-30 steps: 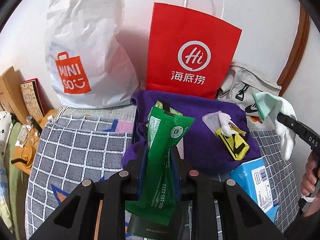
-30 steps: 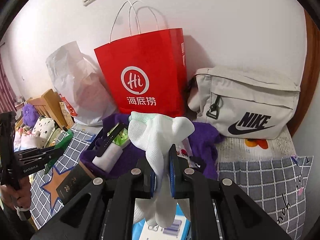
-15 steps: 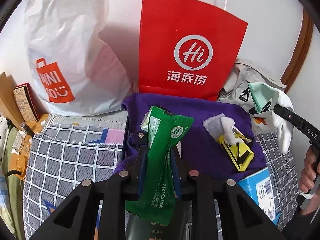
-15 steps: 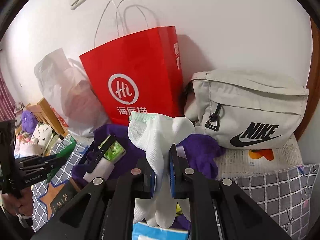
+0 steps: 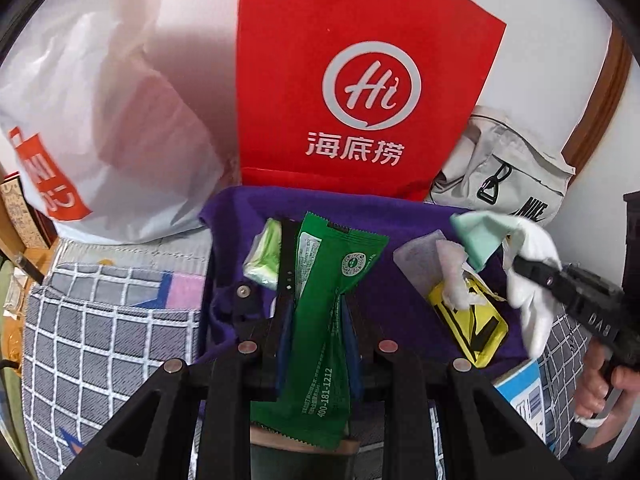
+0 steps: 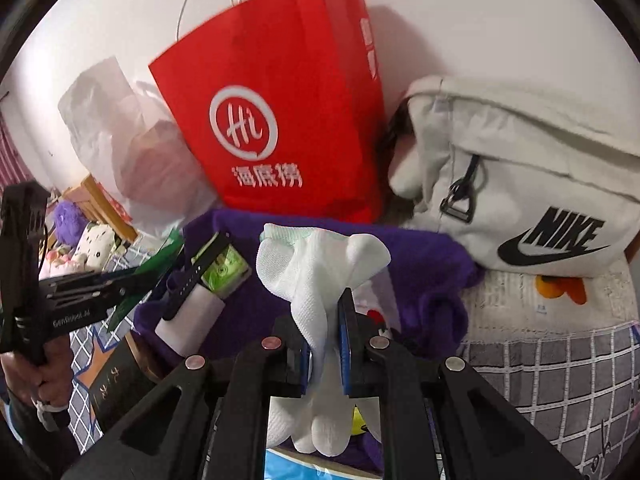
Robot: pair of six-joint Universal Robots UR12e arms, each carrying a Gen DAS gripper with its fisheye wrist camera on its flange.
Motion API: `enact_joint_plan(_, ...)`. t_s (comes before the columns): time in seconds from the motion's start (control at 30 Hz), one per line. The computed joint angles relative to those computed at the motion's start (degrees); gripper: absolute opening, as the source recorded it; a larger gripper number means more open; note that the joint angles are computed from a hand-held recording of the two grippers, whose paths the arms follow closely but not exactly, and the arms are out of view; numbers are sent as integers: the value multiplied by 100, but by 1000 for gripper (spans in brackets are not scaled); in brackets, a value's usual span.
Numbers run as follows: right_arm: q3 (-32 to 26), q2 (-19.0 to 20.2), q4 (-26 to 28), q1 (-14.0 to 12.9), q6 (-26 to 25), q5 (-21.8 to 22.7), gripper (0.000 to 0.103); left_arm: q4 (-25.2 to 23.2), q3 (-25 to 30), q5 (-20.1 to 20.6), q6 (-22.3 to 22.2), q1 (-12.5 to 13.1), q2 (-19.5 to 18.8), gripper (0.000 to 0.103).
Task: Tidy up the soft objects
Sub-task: 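Carry green packet with left tool while right tool carries gloves to towel, then lower green packet onto towel with left tool while right tool releases gloves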
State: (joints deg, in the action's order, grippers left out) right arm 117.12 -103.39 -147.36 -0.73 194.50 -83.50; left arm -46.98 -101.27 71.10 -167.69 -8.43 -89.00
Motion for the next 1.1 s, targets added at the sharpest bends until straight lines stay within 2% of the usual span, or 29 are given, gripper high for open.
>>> enact_joint_plan(0.2, -59, 137, 135, 102, -64, -47, 14, -97, 113, 64, -53, -116, -171, 23)
enact_joint_plan(0.4, -79, 217, 265, 92, 53, -72, 15, -222, 225, 175, -79, -212, -334, 23)
enact_joint_plan(0.6, -58, 287, 213, 46, 35, 230, 16, -293, 282, 106, -116, -225, -433, 23)
enact_joint_plan(0.83, -58, 344, 219, 41, -9, 375, 16, -239, 275, 81, -130, -234, -487, 24)
enact_joint_plan(1.0, -38, 362, 147, 68, -8, 324, 16, -299, 288, 15, -88, -216, -517, 27)
enact_joint_plan(1.1, -29, 372, 126, 82, 5, 279, 19, -324, 297, -35, -105, -205, -538, 27)
